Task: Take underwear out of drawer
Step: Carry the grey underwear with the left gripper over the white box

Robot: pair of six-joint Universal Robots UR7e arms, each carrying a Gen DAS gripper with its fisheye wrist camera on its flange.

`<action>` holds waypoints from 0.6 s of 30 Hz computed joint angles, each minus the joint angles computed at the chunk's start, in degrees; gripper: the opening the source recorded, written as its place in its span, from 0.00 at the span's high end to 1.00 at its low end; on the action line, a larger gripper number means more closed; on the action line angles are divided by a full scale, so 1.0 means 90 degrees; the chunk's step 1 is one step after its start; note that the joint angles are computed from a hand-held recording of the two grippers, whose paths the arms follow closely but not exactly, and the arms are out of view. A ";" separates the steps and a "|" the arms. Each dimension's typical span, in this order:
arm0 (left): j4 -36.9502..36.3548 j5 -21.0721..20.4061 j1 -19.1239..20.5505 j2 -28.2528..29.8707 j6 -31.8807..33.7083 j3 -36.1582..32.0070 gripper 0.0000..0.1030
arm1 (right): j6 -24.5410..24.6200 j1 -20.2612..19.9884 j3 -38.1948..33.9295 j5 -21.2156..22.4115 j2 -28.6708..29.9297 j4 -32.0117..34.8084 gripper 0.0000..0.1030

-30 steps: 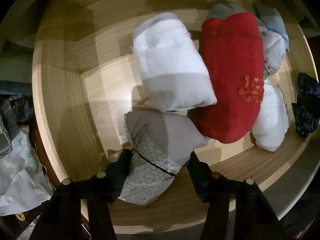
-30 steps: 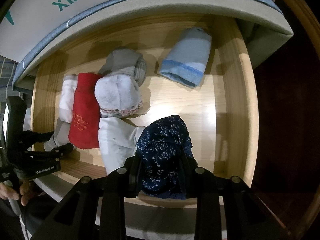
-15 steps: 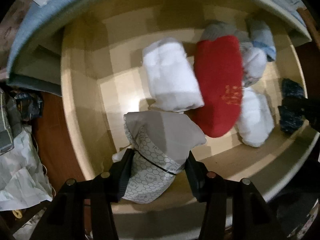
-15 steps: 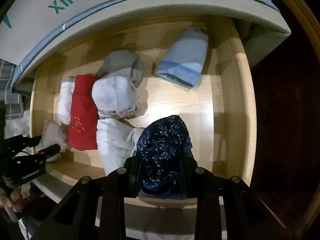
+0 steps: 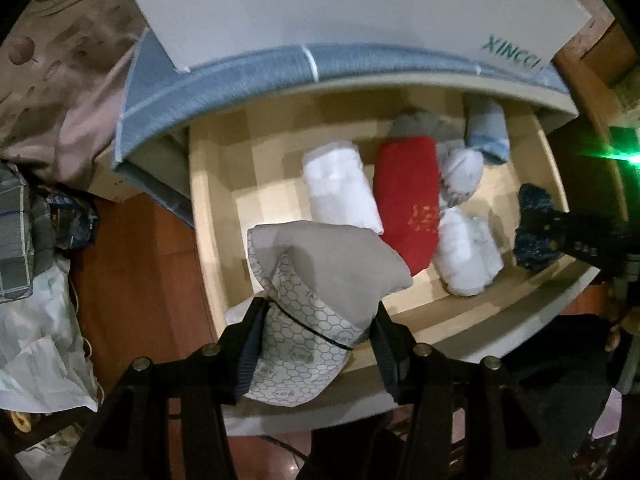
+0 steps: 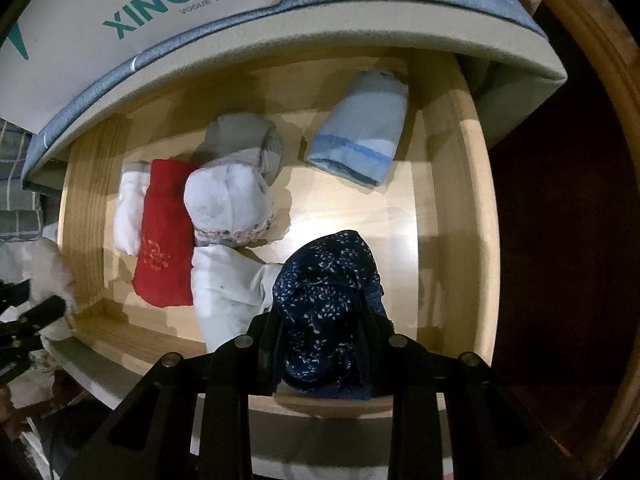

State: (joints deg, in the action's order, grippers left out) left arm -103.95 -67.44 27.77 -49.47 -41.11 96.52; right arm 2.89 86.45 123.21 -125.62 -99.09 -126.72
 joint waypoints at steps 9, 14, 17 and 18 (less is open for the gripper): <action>-0.0310 0.0198 -0.0169 -0.0427 0.0110 0.0161 0.51 | 0.0048 0.0053 0.0007 -0.0082 0.0004 -0.0013 0.74; -0.0448 0.0348 -0.0321 -0.0625 0.0138 0.0071 0.51 | 0.0055 0.0059 0.0006 -0.0080 -0.0013 0.0004 0.74; -0.0537 0.0485 -0.0390 -0.0729 0.0176 -0.0042 0.51 | 0.0062 0.0062 0.0017 -0.0073 -0.0025 -0.0001 0.74; -0.0602 0.0597 -0.0423 -0.0769 0.0166 -0.0093 0.51 | 0.0059 0.0058 0.0018 -0.0065 -0.0030 0.0003 0.74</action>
